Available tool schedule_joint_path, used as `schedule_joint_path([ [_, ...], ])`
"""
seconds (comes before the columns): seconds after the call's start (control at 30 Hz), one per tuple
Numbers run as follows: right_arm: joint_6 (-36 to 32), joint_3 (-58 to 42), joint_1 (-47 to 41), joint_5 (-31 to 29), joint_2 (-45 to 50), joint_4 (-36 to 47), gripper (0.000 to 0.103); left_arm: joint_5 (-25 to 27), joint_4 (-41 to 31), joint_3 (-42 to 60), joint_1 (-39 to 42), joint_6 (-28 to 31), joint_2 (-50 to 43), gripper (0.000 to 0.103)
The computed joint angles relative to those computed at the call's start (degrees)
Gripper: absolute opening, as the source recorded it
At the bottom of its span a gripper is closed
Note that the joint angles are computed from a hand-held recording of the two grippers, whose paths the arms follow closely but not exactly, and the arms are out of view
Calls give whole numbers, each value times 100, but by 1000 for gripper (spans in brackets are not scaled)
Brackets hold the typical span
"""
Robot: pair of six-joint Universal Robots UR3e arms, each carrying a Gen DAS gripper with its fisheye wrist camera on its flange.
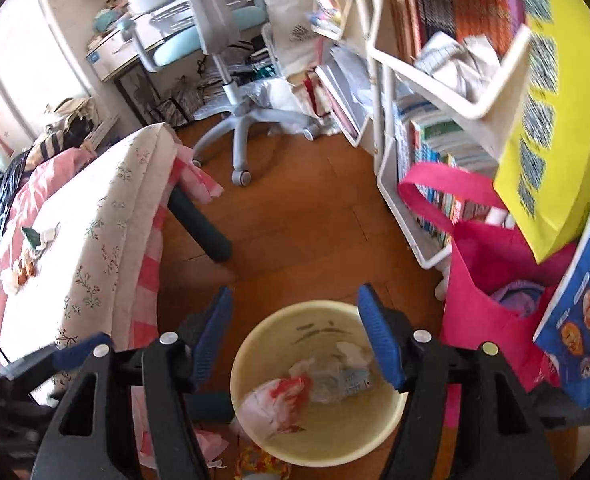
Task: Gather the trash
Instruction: 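Move both open tools back over the remaining trash on the table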
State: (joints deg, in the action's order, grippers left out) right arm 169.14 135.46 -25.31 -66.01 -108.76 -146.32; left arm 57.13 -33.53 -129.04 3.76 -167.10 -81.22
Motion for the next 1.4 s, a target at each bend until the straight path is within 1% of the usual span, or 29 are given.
schedule_joint_path([
  [0.1,33,-122,157,6,139,-191,66,-235,-663,-105,675,465,648,64],
  [0.17,43,-166,280,-9,218,-351,66,-397,-1369,-97,1239,933,1145,65],
  [0.27,139,-276,600,-53,375,-603,66,-586,-2523,-14,2220,1921,1907,68],
  [0.33,255,-415,901,-169,546,-764,67,-652,-3353,195,2885,2594,2249,69],
  [0.4,377,-609,1207,-264,740,-846,68,-730,-4016,432,3563,3181,2464,72],
  [0.5,592,-1020,1789,-534,1153,-1022,69,-760,-4700,688,4562,3877,2667,76],
  [0.57,740,-1350,2209,-698,1470,-1117,70,-753,-4904,822,5066,4122,2622,79],
  [0.6,802,-1547,2438,-783,1657,-1158,70,-772,-4967,838,5341,4247,2614,82],
  [0.7,904,-2238,3140,-1027,2245,-1159,72,-781,-4855,846,6022,4421,2384,85],
  [0.77,917,-2829,3649,-1212,2703,-1040,75,-658,-4549,912,6165,4269,2008,85],
  [0.8,920,-3178,3891,-1307,2952,-911,78,-564,-4325,951,6200,4167,1811,85],
  [0.87,881,-3947,4347,-1474,3502,-583,79,-461,-4053,1026,6334,4094,1549,85],
  [0.93,920,-4914,4803,-1696,4166,-104,82,-428,-3861,1245,6412,4017,1240,86],
  [1.0,1028,-5953,5196,-1902,4839,482,84,-435,-3664,1519,6461,3976,924,92],
  [1.13,1248,-7876,5735,-2367,6110,1520,87,-300,-3316,1941,6475,3949,325,94],
  [1.27,1332,-9500,6073,-2925,7085,2362,92,-272,-3376,2227,6693,3871,-144,94],
  [1.33,1405,-9651,6077,-2919,7219,2330,95,-329,-3498,2390,6801,3825,-332,94],
  [1.4,1592,-9959,6032,-2852,7413,2419,95,-342,-3358,2334,6845,3837,-363,94],
])
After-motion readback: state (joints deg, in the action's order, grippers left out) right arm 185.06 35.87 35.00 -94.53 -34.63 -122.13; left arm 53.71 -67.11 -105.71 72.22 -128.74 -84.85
